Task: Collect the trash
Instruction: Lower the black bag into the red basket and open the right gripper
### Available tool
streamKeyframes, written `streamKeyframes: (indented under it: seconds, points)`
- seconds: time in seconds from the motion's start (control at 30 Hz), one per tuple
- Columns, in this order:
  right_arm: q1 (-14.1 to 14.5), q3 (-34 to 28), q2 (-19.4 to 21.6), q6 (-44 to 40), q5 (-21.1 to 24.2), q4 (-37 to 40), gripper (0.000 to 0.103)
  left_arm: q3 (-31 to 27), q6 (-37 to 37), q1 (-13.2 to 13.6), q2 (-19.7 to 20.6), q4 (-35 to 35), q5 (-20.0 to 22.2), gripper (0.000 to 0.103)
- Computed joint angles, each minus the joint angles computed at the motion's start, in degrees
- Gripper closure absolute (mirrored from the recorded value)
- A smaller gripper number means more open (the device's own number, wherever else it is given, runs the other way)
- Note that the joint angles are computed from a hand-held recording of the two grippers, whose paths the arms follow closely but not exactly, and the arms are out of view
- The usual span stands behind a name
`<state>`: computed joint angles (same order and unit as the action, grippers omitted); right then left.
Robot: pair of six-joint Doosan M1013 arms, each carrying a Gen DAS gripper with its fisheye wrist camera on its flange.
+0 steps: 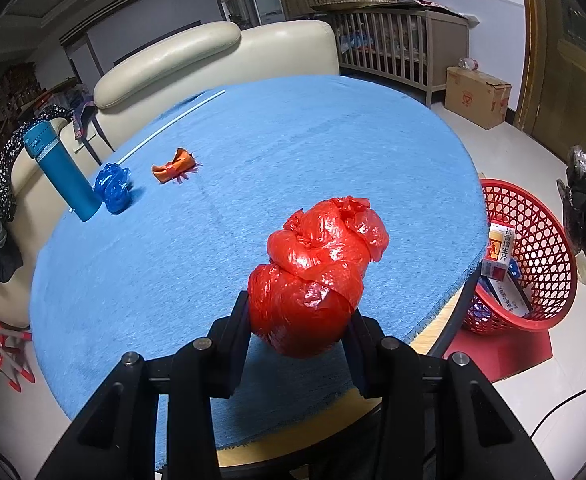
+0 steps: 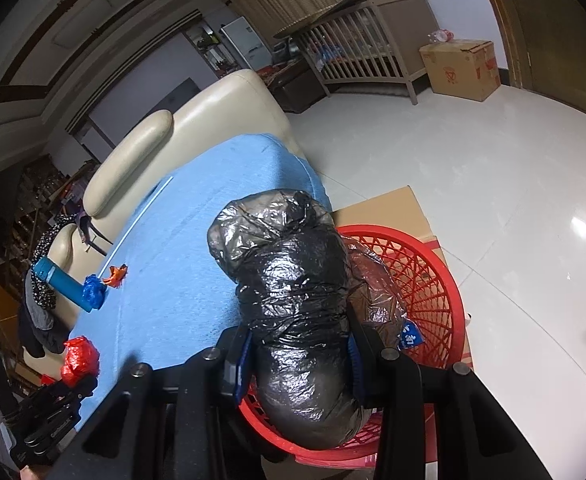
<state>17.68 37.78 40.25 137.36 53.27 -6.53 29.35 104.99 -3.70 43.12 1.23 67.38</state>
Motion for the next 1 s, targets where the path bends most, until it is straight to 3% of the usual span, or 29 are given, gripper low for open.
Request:
streamKeyframes:
  seconds: [0.5,0.6,0.67,0.73,0.77,0.9,1.0]
  points:
    - [0.1,-1.5,1.0,1.8,3.6,-2.7,0.062,-1.1,1.8,0.1,0.4,-2.0,0.2,0.059]
    - [0.1,-3.6,2.1,1.8,6.5,-2.9,0.06,-1.7,2.9,-0.2,0.5,-2.7,0.3,0.059]
    - [-0.1,-6.3,3.6,0.3,9.7,-1.4,0.052,-2.0,3.9,-0.6,0.5,-3.3,0.4,0.059]
    - [-0.1,-7.6,4.4,0.0,11.9,-1.4,0.035,-2.9,4.8,-0.9,0.9,-3.9,1.1,0.059]
    - [0.0,-7.8,4.6,0.6,12.6,-2.1,0.035,-3.2,5.1,-1.1,1.0,-4.1,1.4,0.059]
    - [-0.1,-4.6,2.9,2.4,10.5,-2.5,0.035,-3.7,6.5,-1.8,1.3,-4.4,2.2,0.059]
    - [-0.3,-1.6,1.3,4.3,8.1,-3.3,0.035,-6.8,7.3,-2.4,3.0,-4.8,5.2,0.059]
